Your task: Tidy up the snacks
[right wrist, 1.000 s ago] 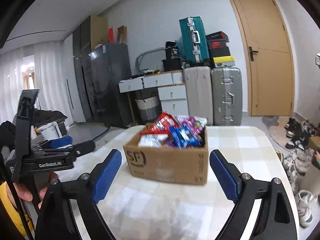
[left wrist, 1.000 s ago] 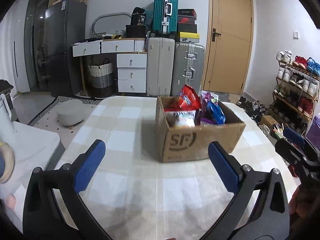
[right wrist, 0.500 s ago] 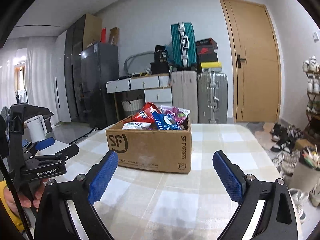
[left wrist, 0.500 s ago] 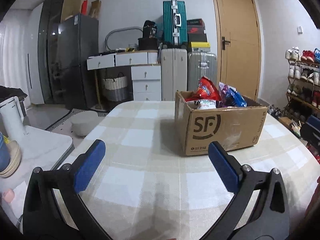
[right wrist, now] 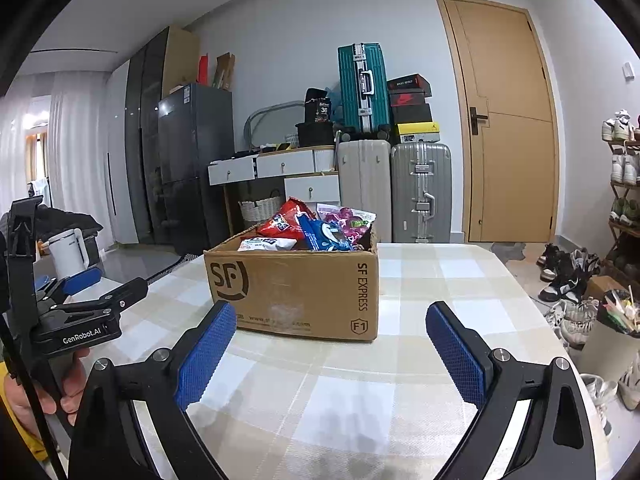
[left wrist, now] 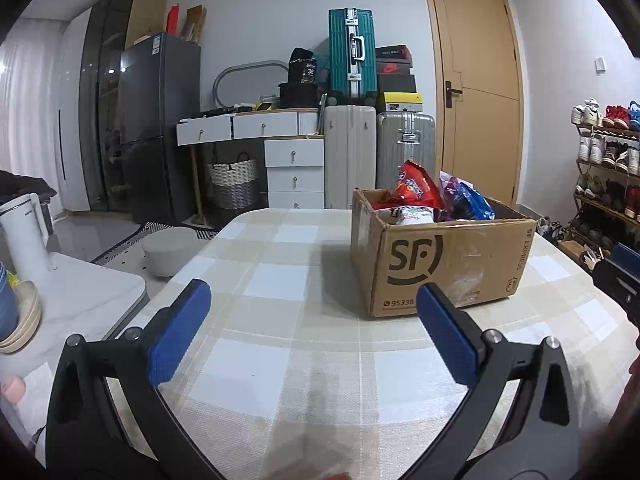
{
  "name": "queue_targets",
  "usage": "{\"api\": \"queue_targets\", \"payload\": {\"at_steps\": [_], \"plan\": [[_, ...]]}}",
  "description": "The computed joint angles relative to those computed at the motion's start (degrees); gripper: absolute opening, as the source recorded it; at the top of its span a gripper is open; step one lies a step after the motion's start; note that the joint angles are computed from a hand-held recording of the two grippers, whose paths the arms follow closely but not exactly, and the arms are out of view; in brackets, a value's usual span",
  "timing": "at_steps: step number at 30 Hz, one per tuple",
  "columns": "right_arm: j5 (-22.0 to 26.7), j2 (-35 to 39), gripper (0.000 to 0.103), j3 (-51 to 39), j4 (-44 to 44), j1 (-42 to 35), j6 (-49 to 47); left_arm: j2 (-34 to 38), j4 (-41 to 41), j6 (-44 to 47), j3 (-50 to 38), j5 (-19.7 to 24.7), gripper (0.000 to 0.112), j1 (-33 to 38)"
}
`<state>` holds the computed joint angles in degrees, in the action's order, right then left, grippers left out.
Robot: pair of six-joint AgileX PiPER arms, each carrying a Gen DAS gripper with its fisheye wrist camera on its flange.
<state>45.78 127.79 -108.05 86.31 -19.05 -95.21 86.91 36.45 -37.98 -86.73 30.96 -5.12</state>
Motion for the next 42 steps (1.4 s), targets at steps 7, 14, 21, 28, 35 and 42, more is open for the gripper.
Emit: {"api": "queue_targets", "payload": {"at_steps": [7, 14, 21, 28, 35, 42], "plan": [[-0.6, -0.4, 0.097, 1.0, 0.5, 0.3, -1.5, 0.1, -0.2, 0.4, 0.3, -1.0, 0.103, 0.3], [-0.7, -0.5, 0.098, 1.3, 1.1, 0.4, -1.5, 1.0, -0.7, 0.9, -0.5, -1.0, 0.103, 0.6], [-0.4, -0.5, 0.098, 1.3, 1.3, 0.2, -1.5, 1.1, 0.0, 0.3, -0.2, -1.4, 0.103, 0.6], [-0.4, -0.3, 0.099, 1.0, 1.2, 0.2, -1.3, 1.0, 0.2, 0.1, 0.0, -1.5, 0.103, 0.6], [-0.4, -0.3, 0.099, 1.1, 1.2, 0.2, -1.5, 1.0, 0.3, -0.1, 0.1, -1.5, 0.103, 0.5], [-0.3, -0.3, 0.100, 1.1, 1.3, 0.1, -1.5, 1.2, 0.8, -0.4, 0.0, -1.6, 0.103, 0.3]]}}
